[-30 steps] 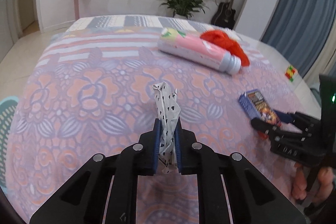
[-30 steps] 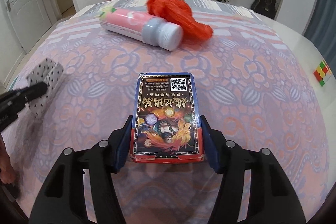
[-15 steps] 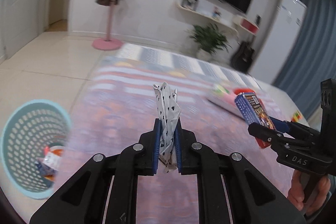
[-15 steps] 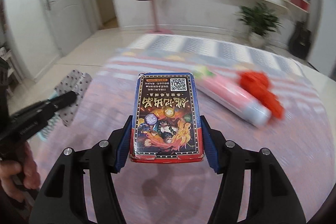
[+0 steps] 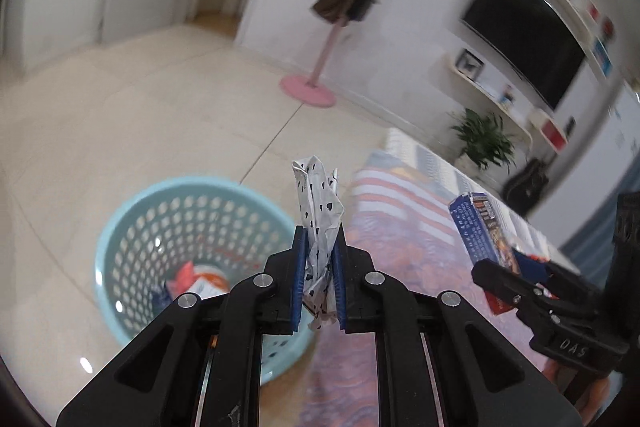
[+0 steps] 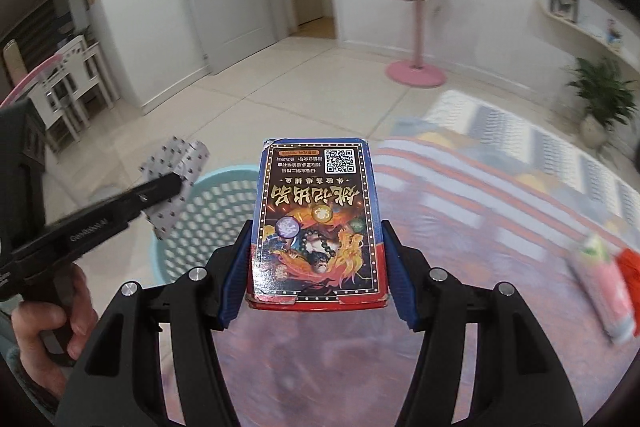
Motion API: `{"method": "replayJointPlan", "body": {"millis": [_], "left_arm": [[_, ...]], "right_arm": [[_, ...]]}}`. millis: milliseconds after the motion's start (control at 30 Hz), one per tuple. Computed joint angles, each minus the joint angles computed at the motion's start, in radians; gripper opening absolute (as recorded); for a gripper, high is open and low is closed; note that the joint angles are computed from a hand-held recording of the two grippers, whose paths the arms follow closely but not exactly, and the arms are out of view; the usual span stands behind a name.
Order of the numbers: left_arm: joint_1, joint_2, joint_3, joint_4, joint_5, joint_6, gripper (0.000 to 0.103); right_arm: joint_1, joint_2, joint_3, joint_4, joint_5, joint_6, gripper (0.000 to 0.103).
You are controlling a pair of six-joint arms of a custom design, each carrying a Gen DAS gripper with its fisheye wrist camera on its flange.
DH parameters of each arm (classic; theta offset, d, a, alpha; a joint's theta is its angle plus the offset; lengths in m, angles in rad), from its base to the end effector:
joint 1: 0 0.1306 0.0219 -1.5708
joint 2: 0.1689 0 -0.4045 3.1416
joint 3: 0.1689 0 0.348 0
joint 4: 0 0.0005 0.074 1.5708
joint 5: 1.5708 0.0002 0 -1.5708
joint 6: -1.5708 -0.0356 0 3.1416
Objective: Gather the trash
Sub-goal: 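Carry polka-dot bag and card box to the basket and release both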
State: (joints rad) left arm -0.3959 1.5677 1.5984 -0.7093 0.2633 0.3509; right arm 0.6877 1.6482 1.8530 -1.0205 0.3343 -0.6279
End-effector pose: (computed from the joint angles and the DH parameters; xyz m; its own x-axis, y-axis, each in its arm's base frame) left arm 0.4767 -0.2098 0.4721 -0.7361 -0.0520 -0.6749 0.3261 0.8464 -0.4210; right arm 0.4210 0.3301 0.5152 -0.7055 0.1386 -0.6950 -0.0141 0.9778 0.2092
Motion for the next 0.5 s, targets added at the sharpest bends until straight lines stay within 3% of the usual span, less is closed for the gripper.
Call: {"method": "replayJointPlan", "body": {"millis": [133, 333, 467, 500], "left_arm": [[0.063, 0.036, 0.023, -0.058, 0.059, 0.054, 0.011], [0.094, 0.073, 0.039, -0.130, 0.058, 0.077, 0.011], [0.100, 0.082, 0.036, -0.124, 0.013, 0.083, 0.035], [0.104, 0.087, 0.038, -0.119, 0.015, 0.089, 0.037]], "right_arm": [[-0.002, 0.126, 0.142, -0.050, -0.082, -0.002, 0.057], [-0.010, 0.271, 0.289, -0.115, -0.177, -0.032, 0.057], [-0.027, 0.299, 0.310, -0.113, -0.227, -0.052, 0.058], [-0.033, 0.295, 0.298, -0.100, -0.248, -0.059, 0.059]]}}
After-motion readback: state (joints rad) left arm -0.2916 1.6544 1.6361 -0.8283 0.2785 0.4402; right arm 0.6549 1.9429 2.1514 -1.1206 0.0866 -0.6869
